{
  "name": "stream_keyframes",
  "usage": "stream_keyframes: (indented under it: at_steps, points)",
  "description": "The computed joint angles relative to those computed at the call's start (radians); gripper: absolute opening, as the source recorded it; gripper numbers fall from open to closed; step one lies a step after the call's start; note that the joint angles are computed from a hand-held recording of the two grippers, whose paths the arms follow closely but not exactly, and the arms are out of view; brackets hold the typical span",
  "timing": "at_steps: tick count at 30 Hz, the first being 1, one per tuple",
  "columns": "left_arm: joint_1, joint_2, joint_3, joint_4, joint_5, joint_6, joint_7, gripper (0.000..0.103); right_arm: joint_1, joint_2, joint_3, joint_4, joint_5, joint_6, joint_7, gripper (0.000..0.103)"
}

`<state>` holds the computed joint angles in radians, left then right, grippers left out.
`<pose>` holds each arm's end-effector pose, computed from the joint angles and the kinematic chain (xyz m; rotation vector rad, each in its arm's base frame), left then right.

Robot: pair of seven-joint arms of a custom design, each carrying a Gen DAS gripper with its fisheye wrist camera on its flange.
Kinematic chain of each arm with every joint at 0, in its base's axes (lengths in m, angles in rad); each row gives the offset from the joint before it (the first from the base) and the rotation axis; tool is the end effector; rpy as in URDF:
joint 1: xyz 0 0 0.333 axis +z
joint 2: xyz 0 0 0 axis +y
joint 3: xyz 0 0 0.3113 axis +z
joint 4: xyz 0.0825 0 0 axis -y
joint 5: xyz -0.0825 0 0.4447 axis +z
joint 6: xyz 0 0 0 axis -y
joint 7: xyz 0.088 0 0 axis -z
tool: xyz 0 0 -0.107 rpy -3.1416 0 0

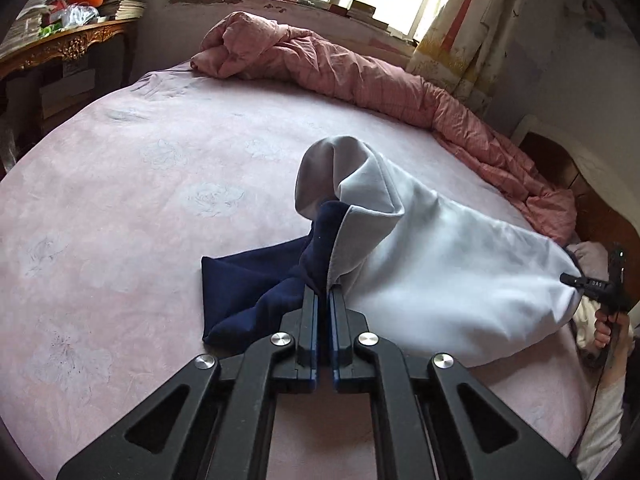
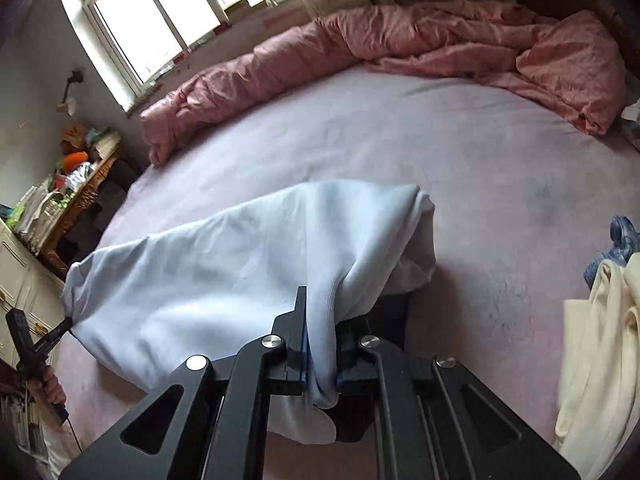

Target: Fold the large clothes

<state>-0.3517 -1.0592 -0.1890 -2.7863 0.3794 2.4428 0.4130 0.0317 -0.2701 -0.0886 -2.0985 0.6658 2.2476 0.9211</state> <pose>0.3097 -0.1854 0.5412 -2.1206 1.3355 -0.9210 0.5730 -0.0188 0.5652 -1.9206 1.4554 -0.1272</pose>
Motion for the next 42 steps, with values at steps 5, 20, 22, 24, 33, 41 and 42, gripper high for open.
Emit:
stream_keyframes:
  at_steps: [5, 20, 22, 24, 33, 41, 42]
  points:
    - [0.056, 0.161, -0.107, 0.084, 0.098, -0.118, -0.006, 0.013, -0.01, 0.085, 0.054, -0.005, -0.191, 0.084, 0.113, 0.022]
    - [0.177, 0.569, -0.157, 0.479, 0.406, -0.202, -0.086, 0.045, 0.111, -0.012, 0.047, -0.026, -0.146, 0.292, 0.098, 0.054]
    - [0.199, 0.646, -0.143, 0.494, 0.435, -0.207, -0.123, 0.044, 0.085, 0.072, 0.092, 0.035, -0.225, 0.286, 0.204, 0.054]
    - [0.209, 0.706, -0.13, 0.489, 0.482, -0.205, -0.138, 0.045, 0.07, 0.161, 0.119, 0.088, -0.332, 0.284, 0.328, 0.054]
    - [0.217, 0.664, -0.059, 0.391, 0.393, -0.036, -0.173, 0.054, 0.109, 0.277, 0.098, 0.079, -0.371, 0.41, 0.346, 0.056]
    - [0.118, 0.469, -0.117, 0.31, 0.347, 0.149, -0.207, 0.051, 0.2, -0.01, 0.026, -0.112, 0.068, 0.364, -0.064, 0.056]
    - [0.095, 0.479, -0.116, 0.321, 0.312, 0.145, -0.196, 0.049, 0.211, -0.05, 0.017, -0.132, 0.119, 0.318, -0.111, 0.056]
